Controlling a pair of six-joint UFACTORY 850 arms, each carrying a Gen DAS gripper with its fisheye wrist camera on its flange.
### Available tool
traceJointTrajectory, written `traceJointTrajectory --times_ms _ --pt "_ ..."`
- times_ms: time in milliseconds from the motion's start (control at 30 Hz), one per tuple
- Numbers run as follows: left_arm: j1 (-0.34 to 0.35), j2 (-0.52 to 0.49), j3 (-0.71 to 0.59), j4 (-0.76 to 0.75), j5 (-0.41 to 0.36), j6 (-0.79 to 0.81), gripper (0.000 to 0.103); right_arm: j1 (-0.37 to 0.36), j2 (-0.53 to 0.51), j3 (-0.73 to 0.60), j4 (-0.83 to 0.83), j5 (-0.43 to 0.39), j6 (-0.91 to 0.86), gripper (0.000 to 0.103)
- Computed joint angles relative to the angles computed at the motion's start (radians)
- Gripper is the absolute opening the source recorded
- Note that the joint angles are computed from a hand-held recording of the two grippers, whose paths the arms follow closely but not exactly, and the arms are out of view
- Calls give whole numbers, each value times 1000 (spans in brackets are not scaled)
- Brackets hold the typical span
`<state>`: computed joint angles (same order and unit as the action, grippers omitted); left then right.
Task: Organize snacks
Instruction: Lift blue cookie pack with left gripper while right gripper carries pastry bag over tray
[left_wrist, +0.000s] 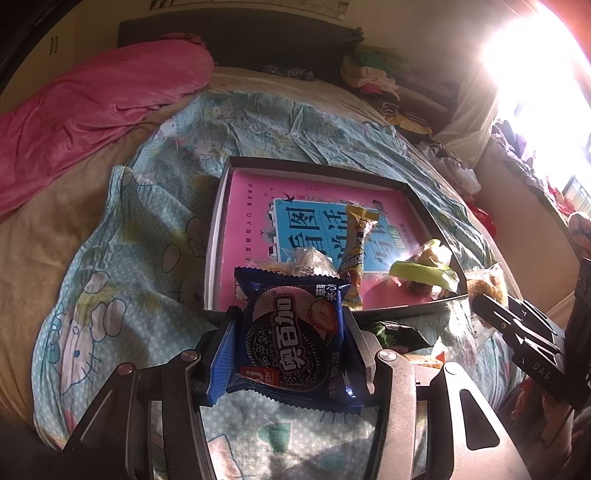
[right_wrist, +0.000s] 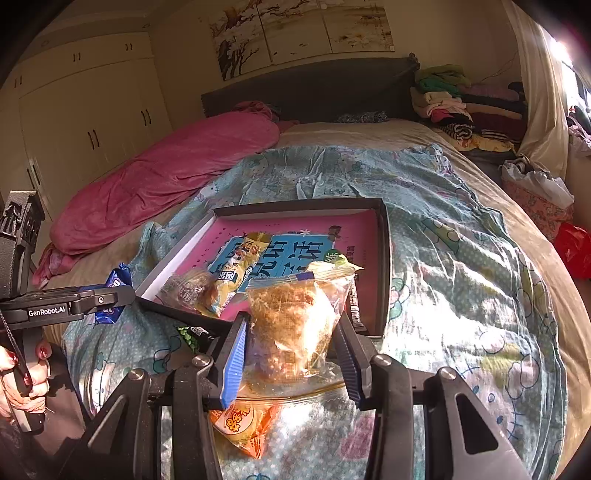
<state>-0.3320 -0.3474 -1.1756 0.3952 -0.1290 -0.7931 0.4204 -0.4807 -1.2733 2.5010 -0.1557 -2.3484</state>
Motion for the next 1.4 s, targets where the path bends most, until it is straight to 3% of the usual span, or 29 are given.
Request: traceJointTrajectory --times_ms 267,533,800,1033,1400 --pt "21 -39 -36 153 -14 -162 53 -11 -18 -22 40 7 -21 45" --pt "34 -95 -91 81 -26 -99 53 -26 -42 -50 -36 18 82 45" --pt "24 -129 -130 104 -27 -110 53 -33 -68 -82 -140 30 195 45" --pt "13 -158 -171 -7 -28 -1 53 -33 -84 -103 -178 32 230 45" --pt "-10 -193 -224 -32 -47 32 53 -28 -116 -144 -288 25 317 45"
